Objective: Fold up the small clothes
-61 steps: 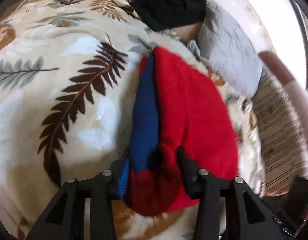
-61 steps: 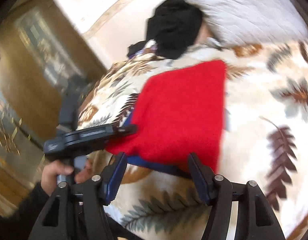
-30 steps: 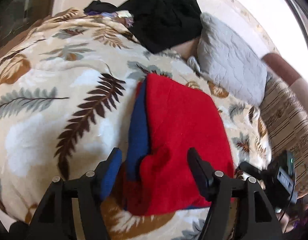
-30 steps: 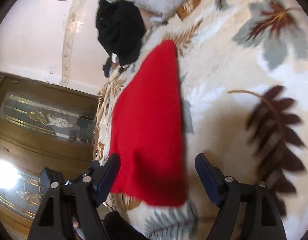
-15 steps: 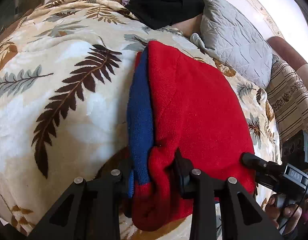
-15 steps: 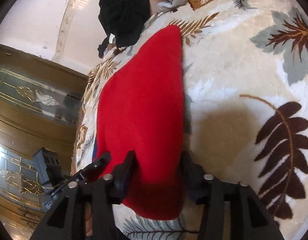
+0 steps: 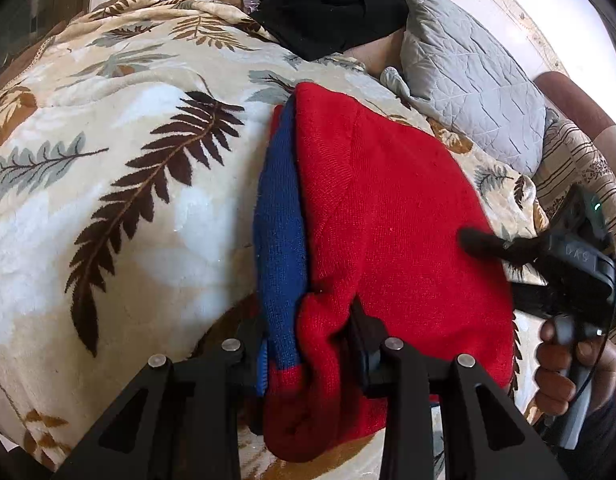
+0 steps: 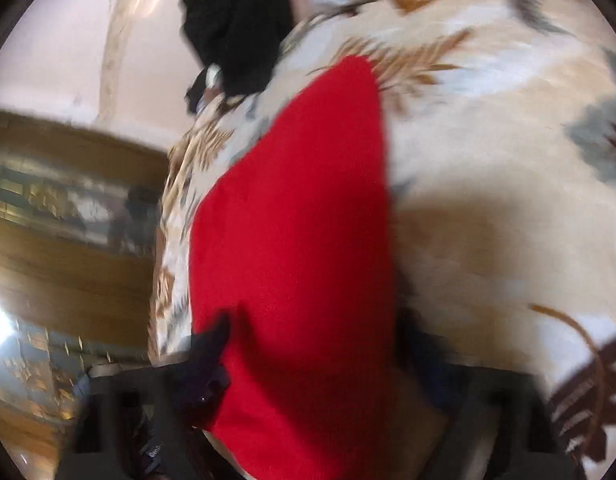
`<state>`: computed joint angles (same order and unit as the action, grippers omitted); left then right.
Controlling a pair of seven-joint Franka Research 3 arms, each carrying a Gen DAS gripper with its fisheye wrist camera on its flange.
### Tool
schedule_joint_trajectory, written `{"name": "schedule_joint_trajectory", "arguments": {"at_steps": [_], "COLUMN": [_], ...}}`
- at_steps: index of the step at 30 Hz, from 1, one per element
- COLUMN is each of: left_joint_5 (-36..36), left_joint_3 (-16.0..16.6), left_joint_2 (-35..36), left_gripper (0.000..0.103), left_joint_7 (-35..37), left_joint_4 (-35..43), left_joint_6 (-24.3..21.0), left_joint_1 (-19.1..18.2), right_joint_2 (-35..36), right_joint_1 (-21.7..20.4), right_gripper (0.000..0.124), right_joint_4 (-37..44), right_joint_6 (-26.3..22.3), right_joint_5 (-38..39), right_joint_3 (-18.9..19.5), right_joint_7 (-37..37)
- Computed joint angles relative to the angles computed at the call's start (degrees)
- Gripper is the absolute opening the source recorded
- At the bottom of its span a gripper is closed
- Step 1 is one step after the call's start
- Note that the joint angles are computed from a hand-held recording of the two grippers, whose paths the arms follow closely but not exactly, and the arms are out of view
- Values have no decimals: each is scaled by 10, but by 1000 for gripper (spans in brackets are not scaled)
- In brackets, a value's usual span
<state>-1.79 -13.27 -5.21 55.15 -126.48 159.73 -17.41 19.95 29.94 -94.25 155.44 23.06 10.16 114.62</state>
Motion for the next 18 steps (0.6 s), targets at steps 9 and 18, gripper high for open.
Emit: {"name": "schedule_joint_trajectory", "arguments": {"at_steps": [9,18], "left_joint_5": [31,34], "left_joint_3": [-3,-4], "left_joint_2": [2,1], "left_gripper": [37,37], "left_joint_7": [-13,-17], "left_joint_4": [-1,0], "left_joint_6": [5,3], "left_joint_1": [2,1], "right_joint_2": [-39,47], "right_joint_1": [14,-29], "right_gripper": [54,48], "right_joint_4": [-66,58], "right_joint_6": [57,4], "right_joint_5": [-47,19], "right_joint_3": [-14,3], "right_joint_7": [66,34]}}
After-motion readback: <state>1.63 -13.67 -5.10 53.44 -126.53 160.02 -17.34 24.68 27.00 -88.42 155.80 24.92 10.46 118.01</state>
